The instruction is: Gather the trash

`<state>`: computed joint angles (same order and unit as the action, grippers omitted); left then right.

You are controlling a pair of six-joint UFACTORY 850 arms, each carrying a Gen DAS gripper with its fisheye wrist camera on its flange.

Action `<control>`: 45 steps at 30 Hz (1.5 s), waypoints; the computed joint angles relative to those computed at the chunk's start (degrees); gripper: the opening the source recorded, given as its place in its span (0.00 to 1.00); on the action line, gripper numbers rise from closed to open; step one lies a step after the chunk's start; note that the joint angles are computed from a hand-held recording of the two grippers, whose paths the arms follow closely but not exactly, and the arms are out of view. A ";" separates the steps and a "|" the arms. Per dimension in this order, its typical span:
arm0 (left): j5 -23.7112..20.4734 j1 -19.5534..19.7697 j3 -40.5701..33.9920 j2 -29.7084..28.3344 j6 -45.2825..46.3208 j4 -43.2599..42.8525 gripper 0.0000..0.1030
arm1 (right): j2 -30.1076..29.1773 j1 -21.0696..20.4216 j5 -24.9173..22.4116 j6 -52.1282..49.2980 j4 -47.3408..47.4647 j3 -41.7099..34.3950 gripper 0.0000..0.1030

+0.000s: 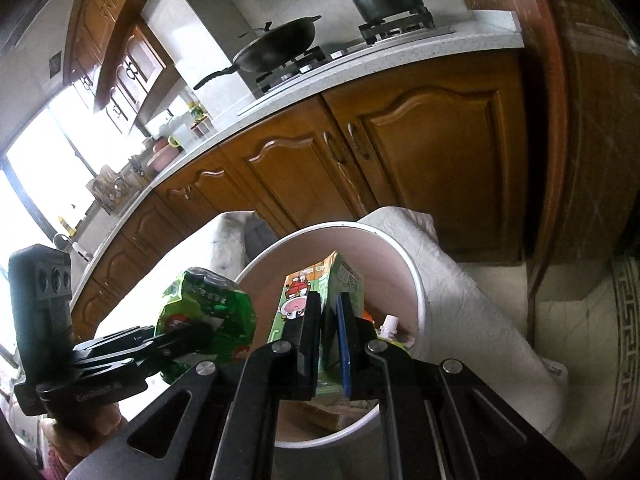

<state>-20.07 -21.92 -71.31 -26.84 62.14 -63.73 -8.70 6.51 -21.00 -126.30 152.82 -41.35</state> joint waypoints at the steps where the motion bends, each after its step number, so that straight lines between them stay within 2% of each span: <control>1: 0.12 -0.17 -0.30 -0.28 -0.87 0.80 0.27 | -0.24 -0.03 0.11 0.38 -0.43 -0.29 0.08; 13: -0.35 -1.03 -3.20 -2.83 -8.51 7.76 0.29 | -1.05 -0.56 1.13 4.41 -4.28 -1.04 0.08; 17: -0.02 -0.97 -2.90 -2.72 -8.93 7.63 0.37 | -1.41 -1.29 0.12 6.71 -5.71 -0.96 0.19; 19: -0.01 -0.88 -2.79 -2.72 -8.93 7.39 0.38 | -1.11 -1.64 -1.15 8.01 -6.58 -0.47 0.32; 26: 0.04 -0.50 -2.08 -2.51 -8.22 6.25 0.38 | -0.19 -1.17 -1.17 5.00 -2.75 0.42 0.38; 32: 0.29 -0.04 -0.70 -1.29 -7.32 4.76 0.41 | 0.04 -0.84 -1.82 5.81 -3.14 0.77 0.48; 35: 0.58 0.52 0.72 -0.06 -5.76 2.95 0.44 | 0.52 -0.41 -2.41 5.19 -2.28 1.28 0.57; 37: 1.17 0.71 1.63 0.79 -5.12 2.16 0.49 | 1.04 0.13 -2.62 4.03 -0.96 1.76 0.64; 41: 2.98 1.32 5.07 3.75 -0.59 -2.56 0.60 | 2.11 1.27 -3.25 2.77 0.93 2.74 0.70; 42: 3.42 1.43 5.84 4.41 0.41 -3.72 0.65 | 2.39 1.54 -3.48 2.50 1.34 3.02 0.74; 44: 4.02 1.78 7.66 5.97 3.90 -7.27 0.67 | 3.21 2.30 -3.81 1.73 2.59 3.73 0.82; 45: 4.50 1.91 8.59 6.83 4.72 -8.20 0.72 | 3.53 2.65 -3.92 1.20 3.38 3.98 0.86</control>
<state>-15.57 -20.01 -62.72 -20.01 66.86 -71.92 -5.17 9.16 -24.91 -125.11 156.20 -37.38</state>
